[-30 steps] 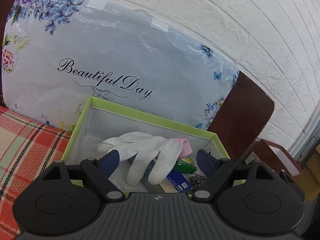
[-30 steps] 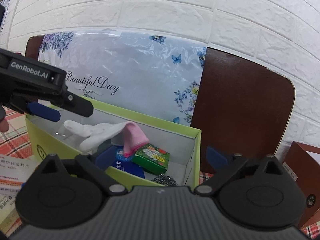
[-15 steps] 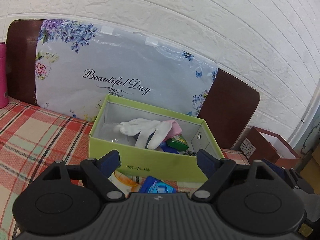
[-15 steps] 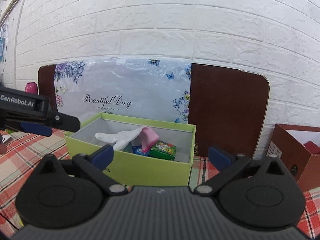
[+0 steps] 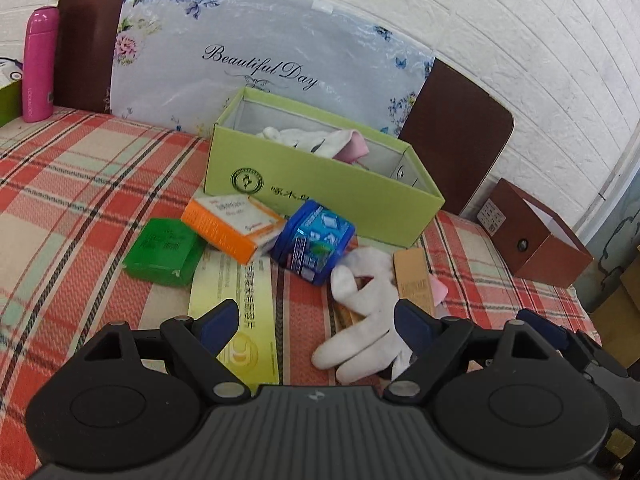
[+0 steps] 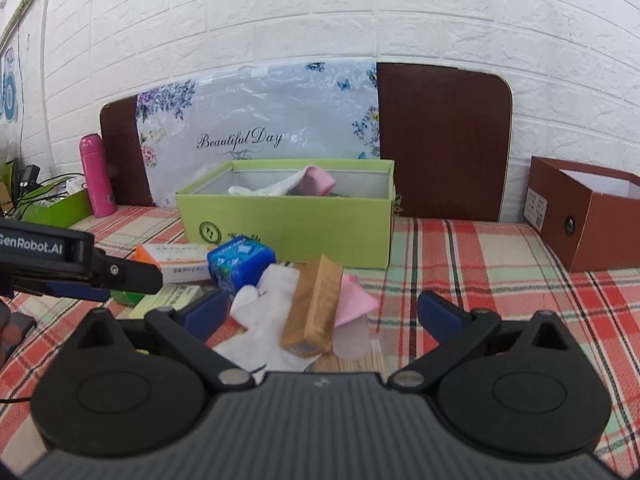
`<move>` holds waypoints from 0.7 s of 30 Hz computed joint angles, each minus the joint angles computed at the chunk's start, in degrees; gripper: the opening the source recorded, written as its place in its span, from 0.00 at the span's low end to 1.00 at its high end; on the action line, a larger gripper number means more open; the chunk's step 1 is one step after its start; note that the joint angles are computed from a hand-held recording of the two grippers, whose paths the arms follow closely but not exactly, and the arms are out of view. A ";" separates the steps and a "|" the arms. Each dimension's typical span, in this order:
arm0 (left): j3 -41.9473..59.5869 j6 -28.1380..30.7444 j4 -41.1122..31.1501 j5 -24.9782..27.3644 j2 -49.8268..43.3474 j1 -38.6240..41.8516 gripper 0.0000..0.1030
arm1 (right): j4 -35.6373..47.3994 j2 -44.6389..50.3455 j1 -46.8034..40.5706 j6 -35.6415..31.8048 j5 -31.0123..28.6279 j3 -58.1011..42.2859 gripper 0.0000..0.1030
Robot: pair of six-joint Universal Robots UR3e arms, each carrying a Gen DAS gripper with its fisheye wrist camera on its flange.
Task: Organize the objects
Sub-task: 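Move both open tools back toward the remaining items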
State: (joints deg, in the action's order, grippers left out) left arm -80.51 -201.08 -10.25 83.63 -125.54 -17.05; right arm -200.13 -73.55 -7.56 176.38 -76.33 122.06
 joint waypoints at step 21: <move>-5.03 -3.20 0.92 6.39 -2.41 -0.09 0.85 | -4.07 -4.02 1.30 2.59 -1.25 14.89 1.00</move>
